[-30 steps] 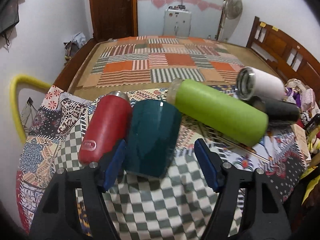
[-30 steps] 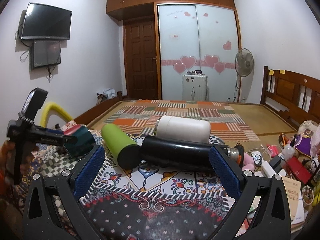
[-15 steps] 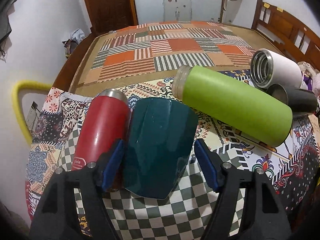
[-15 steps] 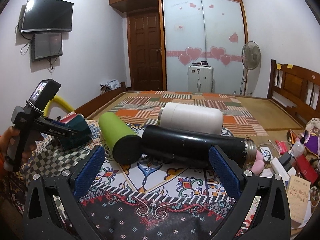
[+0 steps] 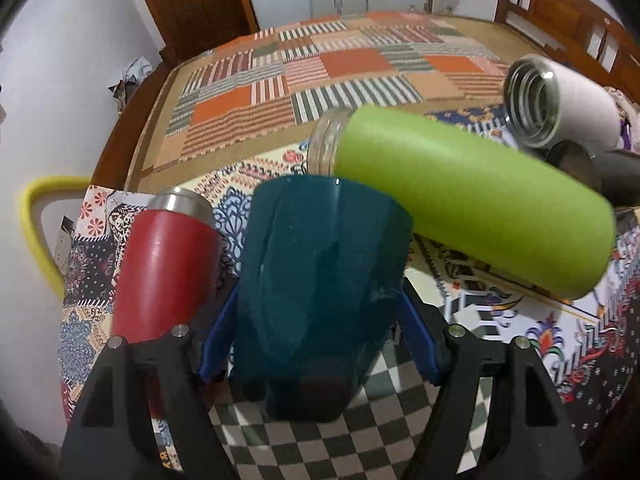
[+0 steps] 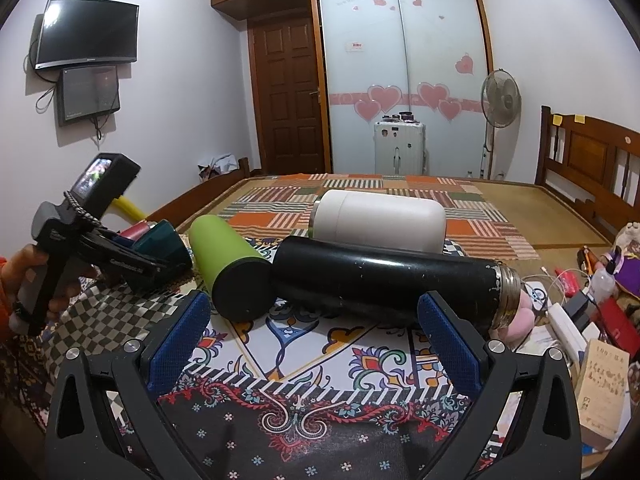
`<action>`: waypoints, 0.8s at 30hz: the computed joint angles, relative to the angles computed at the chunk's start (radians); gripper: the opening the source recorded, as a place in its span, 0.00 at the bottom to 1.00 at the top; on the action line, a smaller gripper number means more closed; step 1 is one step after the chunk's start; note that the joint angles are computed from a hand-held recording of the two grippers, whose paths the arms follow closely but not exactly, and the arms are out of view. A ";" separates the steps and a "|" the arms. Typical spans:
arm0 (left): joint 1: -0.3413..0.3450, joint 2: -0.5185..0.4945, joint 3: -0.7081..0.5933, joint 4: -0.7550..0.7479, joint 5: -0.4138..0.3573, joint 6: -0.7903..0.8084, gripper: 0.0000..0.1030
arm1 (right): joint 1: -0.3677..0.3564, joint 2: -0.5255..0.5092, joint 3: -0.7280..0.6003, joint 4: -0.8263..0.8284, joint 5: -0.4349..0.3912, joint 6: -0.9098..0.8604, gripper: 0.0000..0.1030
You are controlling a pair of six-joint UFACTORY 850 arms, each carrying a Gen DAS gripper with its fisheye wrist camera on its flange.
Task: Flip cup upright
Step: 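Lift the dark green mug with the left gripper and rotate it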
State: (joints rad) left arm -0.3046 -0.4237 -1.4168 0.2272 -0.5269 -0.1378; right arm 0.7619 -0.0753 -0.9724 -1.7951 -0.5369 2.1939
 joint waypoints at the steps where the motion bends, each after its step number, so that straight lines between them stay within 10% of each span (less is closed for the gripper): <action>1: 0.002 -0.006 -0.003 -0.009 -0.001 0.000 0.71 | 0.000 -0.001 0.001 0.001 -0.002 0.000 1.00; 24: -0.098 0.276 0.238 0.005 0.080 -0.017 0.70 | 0.038 0.100 0.059 0.054 -0.064 -0.025 1.00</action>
State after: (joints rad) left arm -0.4023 -0.1477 -1.1791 0.2321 -0.4470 -0.1550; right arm 0.8001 0.0249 -0.9137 -1.7413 -0.6013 2.1685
